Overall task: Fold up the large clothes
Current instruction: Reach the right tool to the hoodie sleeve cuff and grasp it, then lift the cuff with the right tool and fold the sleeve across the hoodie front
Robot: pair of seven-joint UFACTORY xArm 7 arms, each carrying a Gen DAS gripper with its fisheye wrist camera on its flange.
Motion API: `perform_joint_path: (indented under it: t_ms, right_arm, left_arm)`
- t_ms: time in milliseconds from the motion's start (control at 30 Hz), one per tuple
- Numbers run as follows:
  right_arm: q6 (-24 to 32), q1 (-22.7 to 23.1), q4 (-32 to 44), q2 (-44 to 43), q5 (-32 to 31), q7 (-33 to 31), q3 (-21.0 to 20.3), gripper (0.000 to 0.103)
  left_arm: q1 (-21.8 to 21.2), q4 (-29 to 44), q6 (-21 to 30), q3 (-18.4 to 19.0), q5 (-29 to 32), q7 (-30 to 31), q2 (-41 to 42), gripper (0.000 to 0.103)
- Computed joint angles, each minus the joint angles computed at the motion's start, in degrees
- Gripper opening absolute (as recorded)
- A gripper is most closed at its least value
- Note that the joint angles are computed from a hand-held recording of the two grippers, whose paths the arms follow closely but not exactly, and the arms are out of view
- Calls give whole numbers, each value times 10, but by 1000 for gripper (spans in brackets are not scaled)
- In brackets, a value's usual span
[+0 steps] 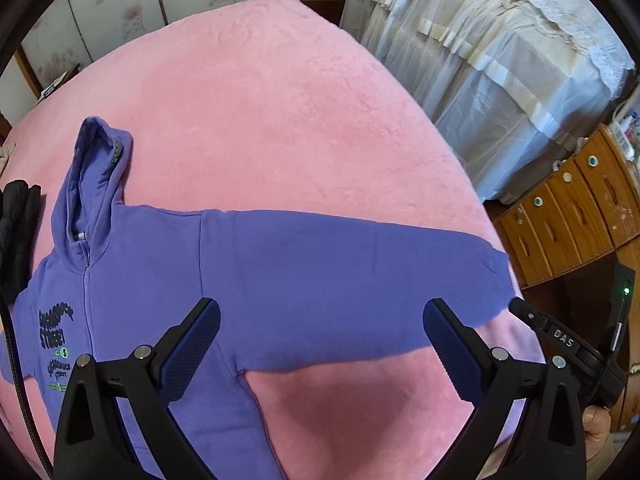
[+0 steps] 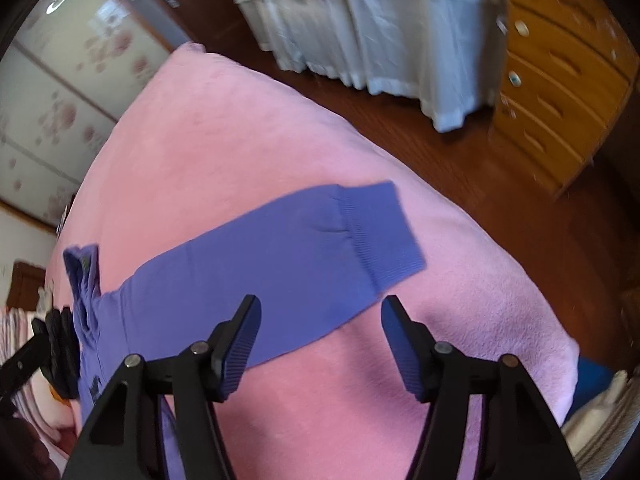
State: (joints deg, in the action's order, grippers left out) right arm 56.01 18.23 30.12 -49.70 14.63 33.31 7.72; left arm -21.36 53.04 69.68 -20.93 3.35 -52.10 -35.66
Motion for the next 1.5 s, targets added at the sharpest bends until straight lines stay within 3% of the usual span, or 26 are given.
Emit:
perform_joint_path:
  t_ms: [300, 600, 633, 700, 833, 1167, 1367, 1500]
  right_arm:
    - [-37, 11, -55, -6, 46, -9, -31, 63]
    - [-111, 17, -94, 27, 108, -18, -55, 52]
    - [-117, 17, -96, 27, 112, -15, -55, 48]
    - [-129, 16, -98, 30, 114, -9, -53, 26]
    - [-132, 20, -87, 22, 100, -20, -48, 21]
    - [-144, 73, -2, -2, 95, -62, -34, 19]
    - [-164, 130, 69, 30, 130, -94, -22, 19]
    - [-172, 165, 124, 68, 145, -119, -2, 19]
  left_arm:
    - [5, -17, -26, 7, 3, -20, 38, 101]
    - [-11, -16, -51, 13, -6, -33, 73, 101]
    - [-14, -17, -53, 14, -9, -35, 74, 101]
    - [-18, -17, -55, 15, -12, -39, 74, 101]
    - [-24, -17, -45, 18, -20, -42, 61, 101]
    - [-13, -40, 32, 36, -58, -49, -49, 101]
    - [22, -21, 135, 28, -25, -39, -122, 101]
    - [47, -21, 192, 43, -11, -15, -190, 94]
